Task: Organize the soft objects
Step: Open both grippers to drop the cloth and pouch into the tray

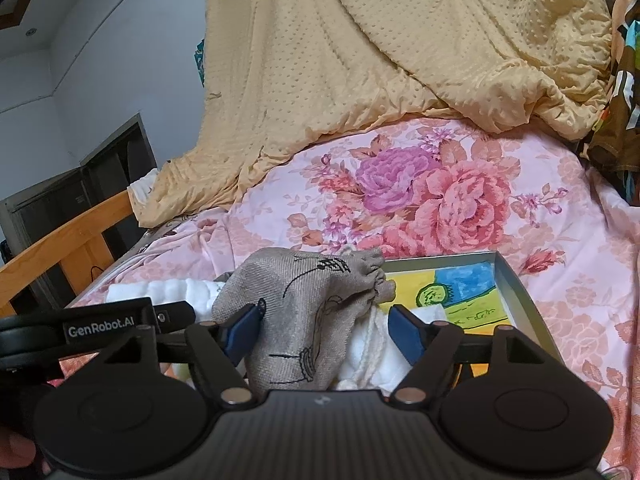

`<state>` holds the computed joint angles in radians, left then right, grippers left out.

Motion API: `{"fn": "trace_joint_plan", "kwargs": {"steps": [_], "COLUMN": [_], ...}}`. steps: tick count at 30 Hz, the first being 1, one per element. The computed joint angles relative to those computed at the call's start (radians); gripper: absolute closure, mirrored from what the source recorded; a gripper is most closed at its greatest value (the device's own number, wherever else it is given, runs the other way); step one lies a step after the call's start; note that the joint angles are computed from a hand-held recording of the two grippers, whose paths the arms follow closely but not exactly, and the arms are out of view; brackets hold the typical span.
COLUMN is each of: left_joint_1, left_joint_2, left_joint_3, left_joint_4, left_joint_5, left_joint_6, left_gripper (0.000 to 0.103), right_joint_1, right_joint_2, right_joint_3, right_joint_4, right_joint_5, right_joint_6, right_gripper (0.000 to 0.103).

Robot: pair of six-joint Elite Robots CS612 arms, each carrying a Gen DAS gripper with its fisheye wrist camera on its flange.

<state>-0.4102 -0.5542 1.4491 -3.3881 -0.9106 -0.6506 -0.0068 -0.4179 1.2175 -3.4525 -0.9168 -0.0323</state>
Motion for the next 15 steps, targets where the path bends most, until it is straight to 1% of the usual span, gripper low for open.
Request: {"fn": "trace_joint_plan", "kwargs": {"steps": [2,6,8,10,15], "left_joint_1": [-0.001,-0.005,-0.006,-0.008,-0.012], "left_joint_2": [-0.001,-0.002,-0.003,-0.005,-0.010], "left_joint_3": [0.001,0.003,0.005,0.009,0.015], "left_joint_4": [-0.004,-0.014,-0.020,-0.023,-0.032], "left_joint_5": [0.002,0.016,0.022,0.026,0.039], "left_joint_6": [0.003,0.011,0.014,0.011,0.021], "left_gripper": [0.045,0.034,0.032,0.027,0.021], "right_joint_1": [-0.001,-0.003,-0.005,-0.006,-0.008], "right_joint_2": [0.000,-0.001,-0.002,-0.002,-0.004], "right_joint_3": [0.000,0.001,0.001,0.001,0.002], "right_joint_4": [-0.008,-0.019,-0.019,-0.020,-0.029], "right_joint_5": [-0.006,-0.015,-0.017,-0.020,-0.026], "right_joint_6": [0.006,0.011,0.013,0.016,0.025], "right_gripper": [0.022,0.018,0.017,0.016,0.012]}}
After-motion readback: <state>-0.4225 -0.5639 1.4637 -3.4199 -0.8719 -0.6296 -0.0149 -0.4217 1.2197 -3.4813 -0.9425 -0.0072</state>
